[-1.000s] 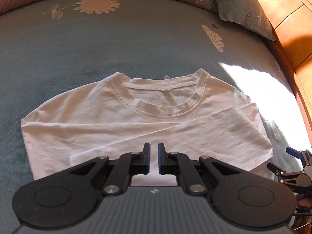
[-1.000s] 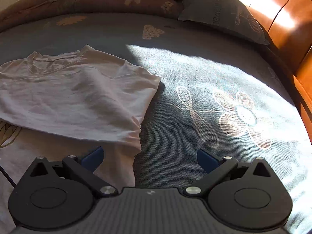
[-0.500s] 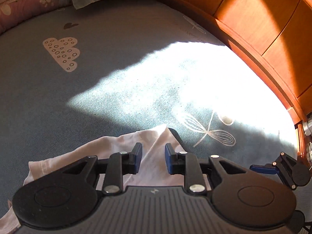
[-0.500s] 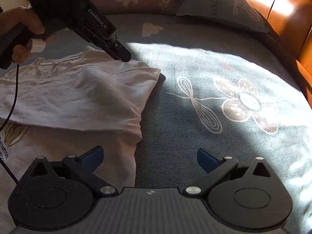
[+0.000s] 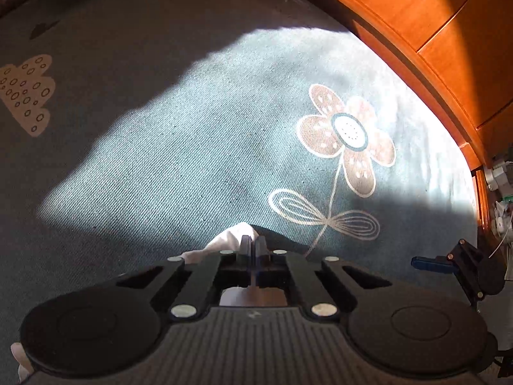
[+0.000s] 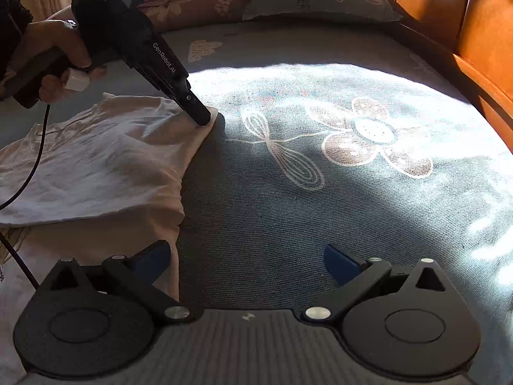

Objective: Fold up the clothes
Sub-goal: 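Lift the held hem and fold it toward the collar with the left gripper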

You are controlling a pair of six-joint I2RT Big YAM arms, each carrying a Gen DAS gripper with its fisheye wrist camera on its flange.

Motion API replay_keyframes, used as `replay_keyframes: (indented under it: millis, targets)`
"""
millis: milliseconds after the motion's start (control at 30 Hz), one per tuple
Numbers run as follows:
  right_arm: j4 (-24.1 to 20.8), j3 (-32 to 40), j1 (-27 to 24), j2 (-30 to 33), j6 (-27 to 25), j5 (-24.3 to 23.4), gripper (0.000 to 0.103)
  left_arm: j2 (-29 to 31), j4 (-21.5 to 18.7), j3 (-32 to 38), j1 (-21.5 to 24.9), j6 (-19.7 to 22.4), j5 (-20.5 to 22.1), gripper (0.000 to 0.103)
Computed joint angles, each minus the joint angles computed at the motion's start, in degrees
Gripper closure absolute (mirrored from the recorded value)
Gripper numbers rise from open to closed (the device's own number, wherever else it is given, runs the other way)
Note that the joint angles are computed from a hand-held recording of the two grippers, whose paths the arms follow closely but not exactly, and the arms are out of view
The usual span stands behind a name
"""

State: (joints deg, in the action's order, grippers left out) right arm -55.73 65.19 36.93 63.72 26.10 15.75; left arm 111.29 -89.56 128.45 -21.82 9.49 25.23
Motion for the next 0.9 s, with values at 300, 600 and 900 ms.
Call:
replay_keyframes:
  millis: [300,600,900]
  targets:
    - [0.75,0.88,0.02,0.34,-1.16,-0.14,0.0,1.4,2.51,2.56,1.11,-8.61,-0.85,0.1]
    - [11.24,3.69,-3.2,3.78,-6.54,-14.67,0.0,-9.31,3.43,-9.79,3.29,-7.28,0.98,0.084]
    - [8.2,8.74,-1.08,11.64,-9.89,-23.28,0.0,-17.94,6.43,-24.48,7.35,-13.82,-1.85,0.083]
